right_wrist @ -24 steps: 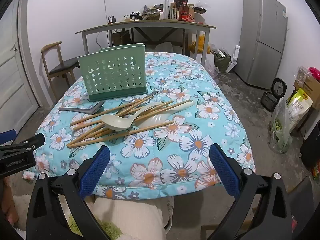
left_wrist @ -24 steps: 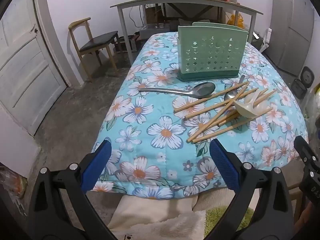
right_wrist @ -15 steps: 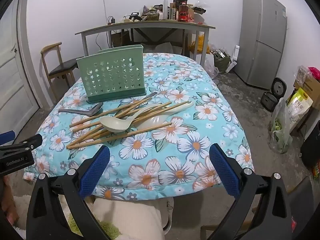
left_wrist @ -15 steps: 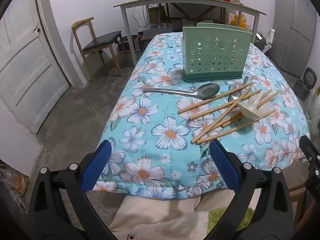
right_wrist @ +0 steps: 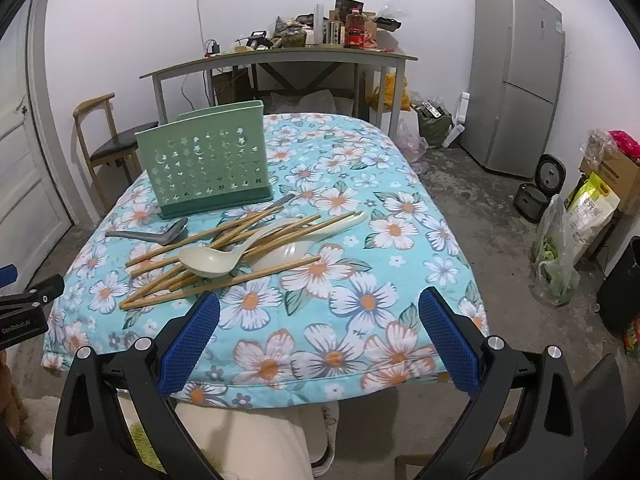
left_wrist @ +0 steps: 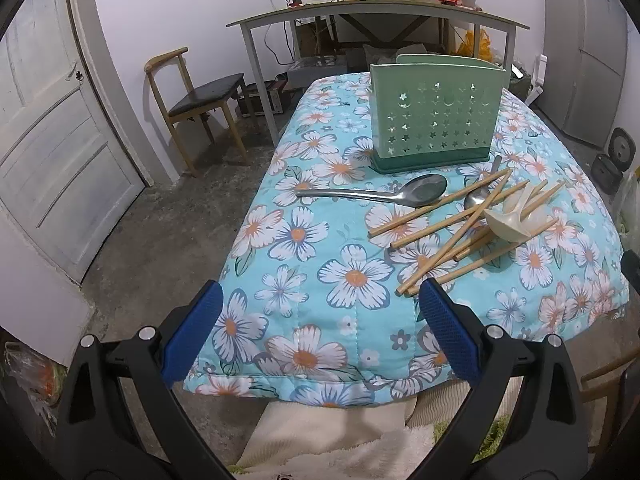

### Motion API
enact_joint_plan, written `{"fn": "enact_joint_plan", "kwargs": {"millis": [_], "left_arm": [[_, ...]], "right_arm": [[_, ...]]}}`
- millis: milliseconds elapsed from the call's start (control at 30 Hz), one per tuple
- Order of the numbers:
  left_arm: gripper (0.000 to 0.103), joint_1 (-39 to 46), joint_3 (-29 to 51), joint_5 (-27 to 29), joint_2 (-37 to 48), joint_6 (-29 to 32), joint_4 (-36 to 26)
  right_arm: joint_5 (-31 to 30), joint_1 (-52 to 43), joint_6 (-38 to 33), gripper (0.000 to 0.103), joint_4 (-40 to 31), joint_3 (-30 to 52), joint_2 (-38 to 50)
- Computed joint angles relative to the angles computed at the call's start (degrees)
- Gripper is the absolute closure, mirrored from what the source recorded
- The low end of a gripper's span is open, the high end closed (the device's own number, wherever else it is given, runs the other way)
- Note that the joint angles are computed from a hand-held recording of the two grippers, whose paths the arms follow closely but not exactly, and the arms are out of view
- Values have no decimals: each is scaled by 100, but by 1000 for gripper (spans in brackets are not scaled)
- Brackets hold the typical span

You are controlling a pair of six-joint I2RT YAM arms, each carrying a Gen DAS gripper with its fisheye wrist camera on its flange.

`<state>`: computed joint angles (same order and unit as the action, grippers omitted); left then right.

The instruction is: Organize utensils

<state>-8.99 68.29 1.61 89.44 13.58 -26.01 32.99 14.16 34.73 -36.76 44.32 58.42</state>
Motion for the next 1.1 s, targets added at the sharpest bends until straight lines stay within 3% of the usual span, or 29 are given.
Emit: {"fn": "enact_joint_plan", "kwargs": {"millis": [1100], "left_arm": [[8, -83, 163, -98, 173, 3, -76]], "right_arm": [[-275, -397, -397, 6, 158, -136, -125]]}}
